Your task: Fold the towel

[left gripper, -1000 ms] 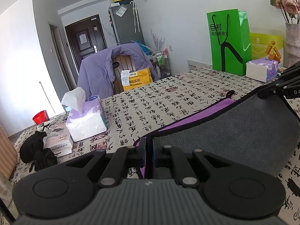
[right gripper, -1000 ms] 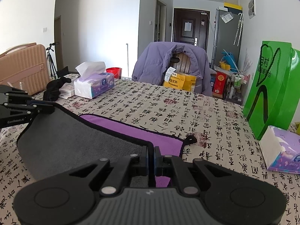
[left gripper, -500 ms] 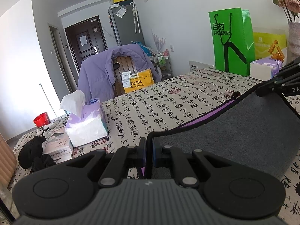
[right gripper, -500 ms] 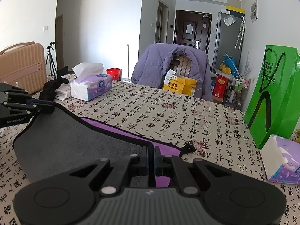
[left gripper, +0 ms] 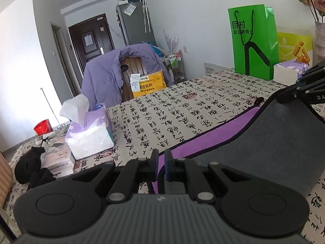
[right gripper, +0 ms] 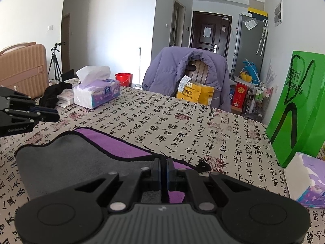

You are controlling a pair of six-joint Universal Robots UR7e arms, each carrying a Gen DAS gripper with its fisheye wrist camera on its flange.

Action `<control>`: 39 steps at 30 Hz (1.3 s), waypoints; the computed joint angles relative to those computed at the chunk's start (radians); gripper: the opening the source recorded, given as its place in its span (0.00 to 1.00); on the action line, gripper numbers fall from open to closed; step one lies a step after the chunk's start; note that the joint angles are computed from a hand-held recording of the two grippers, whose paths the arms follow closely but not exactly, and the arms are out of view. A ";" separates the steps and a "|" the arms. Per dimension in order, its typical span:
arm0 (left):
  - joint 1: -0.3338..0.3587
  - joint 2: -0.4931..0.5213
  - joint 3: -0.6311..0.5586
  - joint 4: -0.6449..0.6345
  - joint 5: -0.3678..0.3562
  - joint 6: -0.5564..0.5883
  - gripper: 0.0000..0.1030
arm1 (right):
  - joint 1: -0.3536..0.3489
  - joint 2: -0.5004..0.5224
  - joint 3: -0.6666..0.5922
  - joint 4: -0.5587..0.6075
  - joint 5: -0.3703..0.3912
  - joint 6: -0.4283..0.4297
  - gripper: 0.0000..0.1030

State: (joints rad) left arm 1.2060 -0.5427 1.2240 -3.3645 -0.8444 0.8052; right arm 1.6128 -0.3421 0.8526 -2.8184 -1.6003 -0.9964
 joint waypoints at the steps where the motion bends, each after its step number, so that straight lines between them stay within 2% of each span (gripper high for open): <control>1: 0.002 0.001 -0.005 0.011 -0.002 -0.006 0.07 | 0.000 0.001 -0.001 0.001 -0.001 -0.001 0.05; 13: 0.021 0.010 -0.052 0.144 0.002 -0.076 0.08 | 0.001 0.020 -0.030 0.019 -0.017 -0.002 0.05; 25: 0.034 0.017 -0.084 0.201 -0.002 -0.115 0.09 | -0.001 0.031 -0.046 0.028 -0.029 -0.003 0.05; 29: 0.038 0.021 -0.097 0.227 0.000 -0.127 0.11 | -0.001 0.032 -0.048 0.028 -0.031 -0.003 0.05; 32: 0.041 0.024 -0.105 0.243 0.002 -0.136 0.17 | -0.002 0.033 -0.047 0.027 -0.034 -0.004 0.05; 39: 0.044 0.025 -0.109 0.246 -0.004 -0.138 0.18 | -0.002 0.037 -0.051 0.026 -0.041 -0.004 0.05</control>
State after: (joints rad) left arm 1.2497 -0.5181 1.1149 -3.1180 -0.8482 0.6672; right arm 1.6106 -0.3047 0.8021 -2.7920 -1.6415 -1.0004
